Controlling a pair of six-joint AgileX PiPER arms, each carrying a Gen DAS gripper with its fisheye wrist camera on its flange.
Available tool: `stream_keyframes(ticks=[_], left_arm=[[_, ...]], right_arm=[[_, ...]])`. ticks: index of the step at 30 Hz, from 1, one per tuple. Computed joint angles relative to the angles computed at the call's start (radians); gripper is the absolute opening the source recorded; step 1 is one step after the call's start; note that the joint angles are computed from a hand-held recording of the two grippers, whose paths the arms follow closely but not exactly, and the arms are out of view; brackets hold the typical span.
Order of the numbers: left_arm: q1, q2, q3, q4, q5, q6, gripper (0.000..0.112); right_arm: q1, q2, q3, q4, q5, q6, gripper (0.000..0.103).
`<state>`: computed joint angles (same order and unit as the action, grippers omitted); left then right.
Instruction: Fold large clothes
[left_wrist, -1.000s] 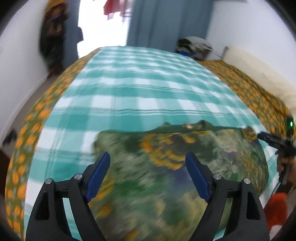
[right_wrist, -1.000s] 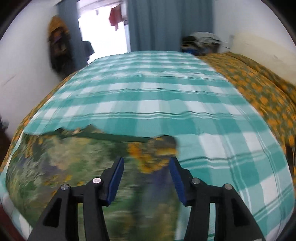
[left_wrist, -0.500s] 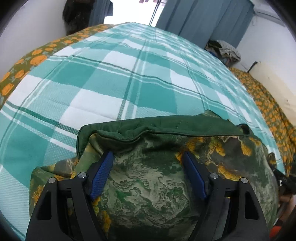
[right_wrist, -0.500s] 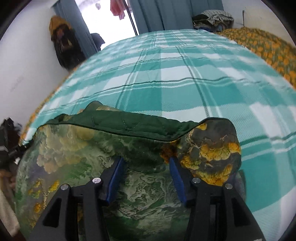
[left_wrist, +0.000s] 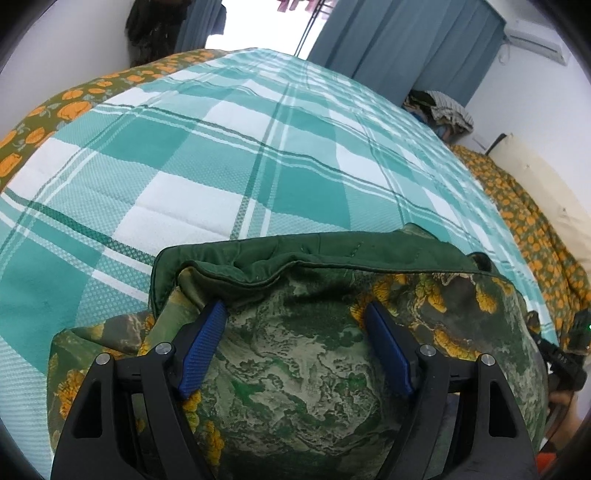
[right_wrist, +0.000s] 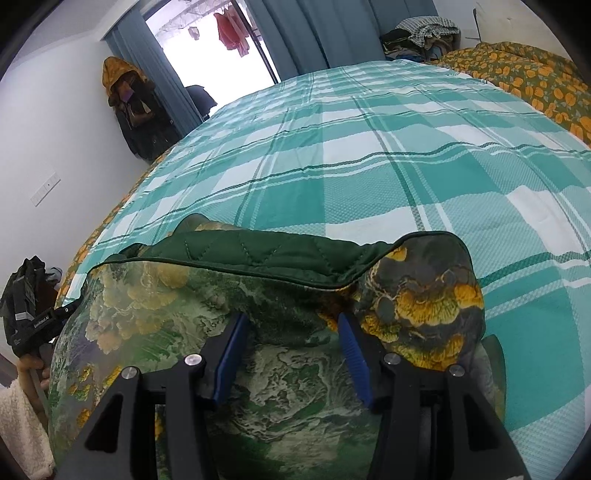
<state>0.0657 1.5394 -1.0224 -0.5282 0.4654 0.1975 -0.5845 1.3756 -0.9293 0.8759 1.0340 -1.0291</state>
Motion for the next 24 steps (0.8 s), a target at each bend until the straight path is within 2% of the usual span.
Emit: stream_keyframes(ticks=[14, 17, 21, 22, 24], left_arm=[[-0.003, 0.002, -0.005, 0.022, 0.001, -0.018, 0.079], [-0.019, 0.003, -0.025, 0.103, 0.021, -0.099, 0.080], [-0.053, -0.002, -0.149, 0.308, 0.194, -0.299, 0.081], [-0.061, -0.038, -0.174, 0.330, 0.245, -0.313, 0.081], [-0.070, -0.112, -0.182, 0.302, 0.285, -0.283, 0.081]], right_arm=[[-0.026, 0.006, 0.008, 0.035, 0.021, -0.029, 0.052], [-0.024, 0.005, 0.007, 0.031, 0.018, -0.027, 0.052], [-0.015, 0.002, -0.010, 0.004, 0.020, 0.001, 0.052], [-0.006, 0.002, -0.024, -0.017, 0.022, 0.024, 0.052], [0.015, 0.002, -0.069, -0.075, 0.038, 0.089, 0.052]])
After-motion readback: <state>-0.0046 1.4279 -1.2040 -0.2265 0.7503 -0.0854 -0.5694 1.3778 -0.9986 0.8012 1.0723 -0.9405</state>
